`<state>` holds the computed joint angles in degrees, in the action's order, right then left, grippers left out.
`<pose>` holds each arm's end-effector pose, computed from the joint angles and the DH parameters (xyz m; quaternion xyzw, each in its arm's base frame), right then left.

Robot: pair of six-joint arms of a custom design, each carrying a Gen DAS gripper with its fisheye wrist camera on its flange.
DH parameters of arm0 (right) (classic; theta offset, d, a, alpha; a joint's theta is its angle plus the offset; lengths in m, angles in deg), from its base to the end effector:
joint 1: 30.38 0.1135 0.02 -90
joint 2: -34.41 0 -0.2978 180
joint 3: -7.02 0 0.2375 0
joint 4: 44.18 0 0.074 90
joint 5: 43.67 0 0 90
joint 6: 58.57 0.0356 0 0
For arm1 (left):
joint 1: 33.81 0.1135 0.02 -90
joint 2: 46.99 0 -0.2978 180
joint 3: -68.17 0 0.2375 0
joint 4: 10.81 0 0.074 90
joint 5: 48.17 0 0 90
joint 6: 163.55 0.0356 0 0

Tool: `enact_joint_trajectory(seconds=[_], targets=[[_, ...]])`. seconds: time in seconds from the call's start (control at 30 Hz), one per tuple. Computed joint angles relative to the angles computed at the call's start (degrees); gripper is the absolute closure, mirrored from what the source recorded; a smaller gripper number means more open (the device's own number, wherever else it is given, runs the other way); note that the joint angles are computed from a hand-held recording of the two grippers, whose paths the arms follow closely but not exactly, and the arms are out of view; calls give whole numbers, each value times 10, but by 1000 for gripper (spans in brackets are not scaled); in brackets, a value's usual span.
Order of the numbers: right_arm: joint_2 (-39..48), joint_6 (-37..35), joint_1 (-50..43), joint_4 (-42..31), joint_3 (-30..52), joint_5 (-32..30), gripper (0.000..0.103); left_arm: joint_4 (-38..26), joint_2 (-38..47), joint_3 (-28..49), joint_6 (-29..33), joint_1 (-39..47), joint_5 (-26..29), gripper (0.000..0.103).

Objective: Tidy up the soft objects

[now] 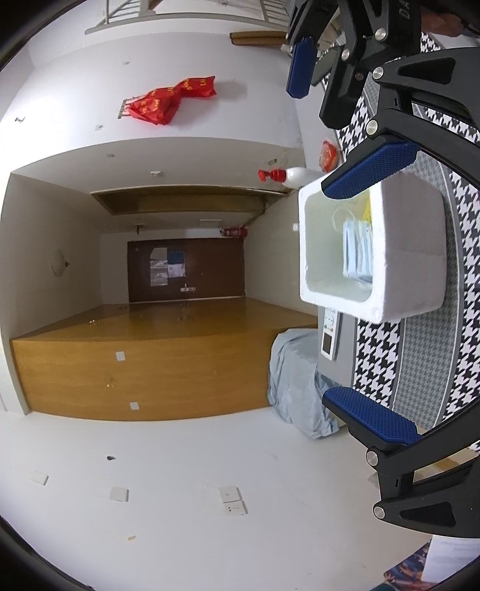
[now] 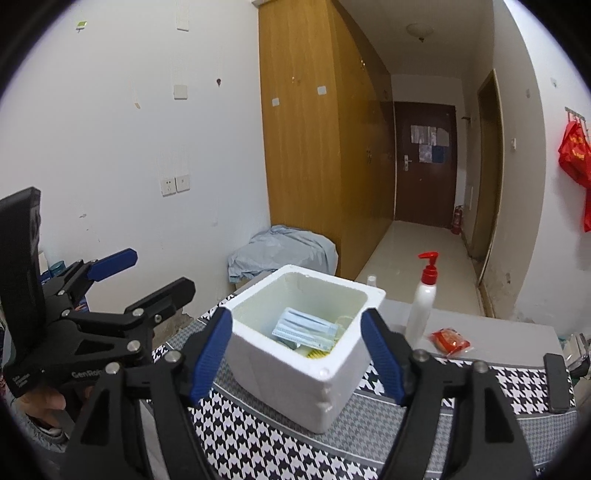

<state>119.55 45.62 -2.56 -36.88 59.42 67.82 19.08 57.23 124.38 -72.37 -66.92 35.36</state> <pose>0.2637 0.1244 0.2358 0.0003 0.8366 0.0409 0.5463 0.3004 -0.1911 0.1916 0.2066 0.7822 -0.1173 0.5760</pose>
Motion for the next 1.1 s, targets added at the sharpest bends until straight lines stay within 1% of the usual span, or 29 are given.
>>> enact_joint_trajectory(seconds=[0.1, 0.17, 0.23, 0.33, 0.5, 0.6, 0.7, 0.9, 1.0, 1.1], targets=[[-17, 6, 16, 11, -25, 20, 17, 8, -8, -16, -5, -7, -1, 1], [-24, 1, 29, 26, -43, 34, 8, 20, -14, -30, -7, -12, -5, 1], [-28, -4, 43, 42, -59, 52, 6, 28, -19, -42, -10, -15, -9, 1], [-35, 3, 47, 49, -75, 54, 6, 43, -23, -61, -13, -18, -7, 1], [-46, 20, 55, 80, -118, 61, 6, 81, -16, -91, -20, -23, -10, 1], [-49, 29, 69, 114, -151, 81, 6, 103, -4, -104, -24, -30, -9, 1], [-36, 31, 86, 171, -187, 108, 6, 144, 15, -124, -29, -34, -3, 1], [10, 45, 111, 261, -241, 150, 6, 225, 67, -154, -47, -41, 11, 1], [39, 56, 130, 320, -270, 194, 6, 288, 99, -175, -58, -45, 14, 1], [61, 71, 145, 368, -296, 218, 6, 372, 140, -201, -61, -59, 2, 1]])
